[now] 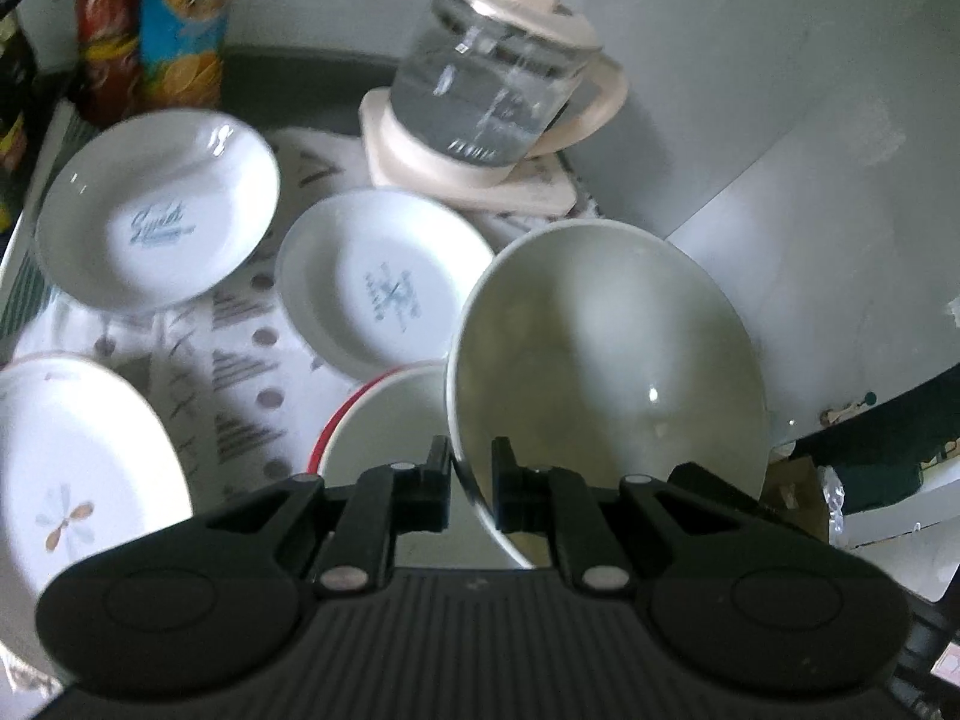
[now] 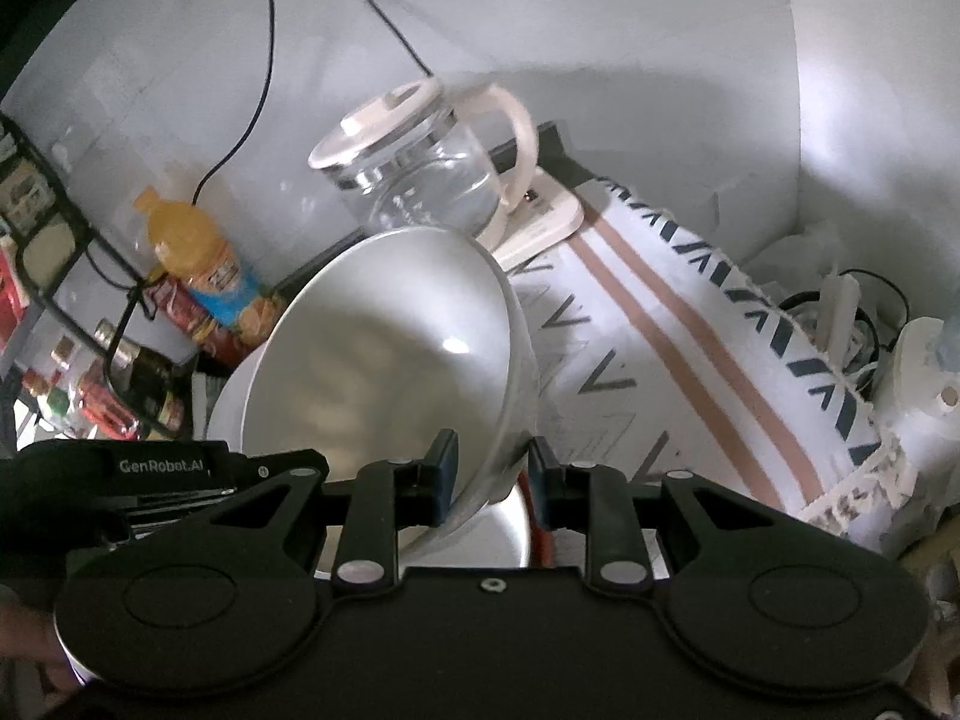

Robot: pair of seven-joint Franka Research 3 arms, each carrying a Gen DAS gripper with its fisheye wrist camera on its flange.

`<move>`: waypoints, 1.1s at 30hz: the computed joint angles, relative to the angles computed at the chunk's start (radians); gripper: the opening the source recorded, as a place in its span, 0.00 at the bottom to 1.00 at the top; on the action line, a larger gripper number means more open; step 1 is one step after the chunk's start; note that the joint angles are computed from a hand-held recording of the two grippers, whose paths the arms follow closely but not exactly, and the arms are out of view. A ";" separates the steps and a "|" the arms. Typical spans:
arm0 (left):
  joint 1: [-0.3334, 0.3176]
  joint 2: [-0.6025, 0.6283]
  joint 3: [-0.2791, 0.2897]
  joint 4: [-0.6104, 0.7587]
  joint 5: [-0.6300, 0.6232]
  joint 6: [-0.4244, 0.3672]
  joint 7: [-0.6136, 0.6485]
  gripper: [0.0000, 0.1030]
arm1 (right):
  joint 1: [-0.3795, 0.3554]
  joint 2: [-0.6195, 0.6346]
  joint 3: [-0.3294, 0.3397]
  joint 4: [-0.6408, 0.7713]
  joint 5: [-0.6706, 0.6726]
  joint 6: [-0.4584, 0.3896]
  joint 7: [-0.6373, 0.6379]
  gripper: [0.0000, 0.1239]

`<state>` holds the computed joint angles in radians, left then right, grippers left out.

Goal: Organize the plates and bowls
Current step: 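Carry the smaller white bowl with both tools and lower it onto the bowl stack, then open both tools and withdraw from the stacked bowls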

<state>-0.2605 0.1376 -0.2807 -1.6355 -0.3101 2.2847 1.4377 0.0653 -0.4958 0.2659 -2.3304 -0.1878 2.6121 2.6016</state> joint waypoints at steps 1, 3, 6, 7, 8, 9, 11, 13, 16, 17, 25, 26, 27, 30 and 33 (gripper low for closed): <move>0.003 -0.008 0.001 -0.010 -0.002 -0.008 0.001 0.10 | 0.006 0.004 -0.001 0.002 0.006 -0.002 -0.003 0.20; 0.005 -0.023 0.003 -0.028 -0.006 -0.016 0.007 0.10 | 0.015 0.007 0.002 0.004 0.011 -0.013 -0.005 0.20; 0.009 -0.041 0.009 -0.053 -0.020 -0.021 0.016 0.10 | 0.025 0.014 0.011 0.017 0.006 -0.044 -0.002 0.20; 0.011 -0.045 0.011 -0.060 -0.025 -0.025 0.016 0.10 | 0.032 0.016 0.010 0.019 0.007 -0.050 -0.004 0.20; 0.010 -0.048 0.013 -0.064 -0.026 -0.026 0.014 0.10 | 0.037 0.016 0.008 0.019 0.009 -0.051 -0.004 0.20; 0.010 -0.053 0.014 -0.071 -0.027 -0.026 0.017 0.10 | 0.041 0.017 0.008 0.019 0.010 -0.054 -0.002 0.20; 0.010 -0.061 0.017 -0.084 -0.027 -0.025 0.020 0.10 | 0.047 0.021 0.010 0.021 0.008 -0.062 0.002 0.20; 0.010 -0.065 0.019 -0.093 -0.029 -0.030 0.023 0.10 | 0.054 0.022 0.011 0.020 0.007 -0.070 0.006 0.20; 0.010 -0.072 0.022 -0.107 -0.030 -0.034 0.018 0.10 | 0.070 0.025 0.004 0.015 0.017 -0.080 0.004 0.20; 0.009 -0.074 0.023 -0.112 -0.030 -0.035 0.017 0.10 | 0.075 0.024 0.002 0.013 0.022 -0.083 0.002 0.20; 0.003 -0.072 0.024 -0.127 -0.005 -0.041 -0.011 0.12 | 0.108 0.032 -0.021 0.001 0.061 -0.101 -0.029 0.22; 0.002 -0.072 0.024 -0.128 0.002 -0.038 -0.015 0.12 | 0.113 0.035 -0.027 0.000 0.071 -0.102 -0.040 0.23; 0.001 -0.070 0.023 -0.127 0.008 -0.036 -0.018 0.12 | 0.118 0.036 -0.030 -0.001 0.077 -0.101 -0.049 0.23; 0.000 -0.065 0.023 -0.124 0.022 -0.037 -0.034 0.13 | 0.121 0.044 -0.031 0.003 0.084 -0.101 -0.067 0.24; -0.001 -0.069 0.022 -0.134 0.030 -0.021 -0.042 0.14 | 0.130 0.054 -0.041 0.007 0.101 -0.097 -0.092 0.27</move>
<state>-0.2613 0.0684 -0.2582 -1.7699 -0.2805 2.2641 1.3962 0.1954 -0.4418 0.2246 -2.3236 -0.0869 2.5152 2.5097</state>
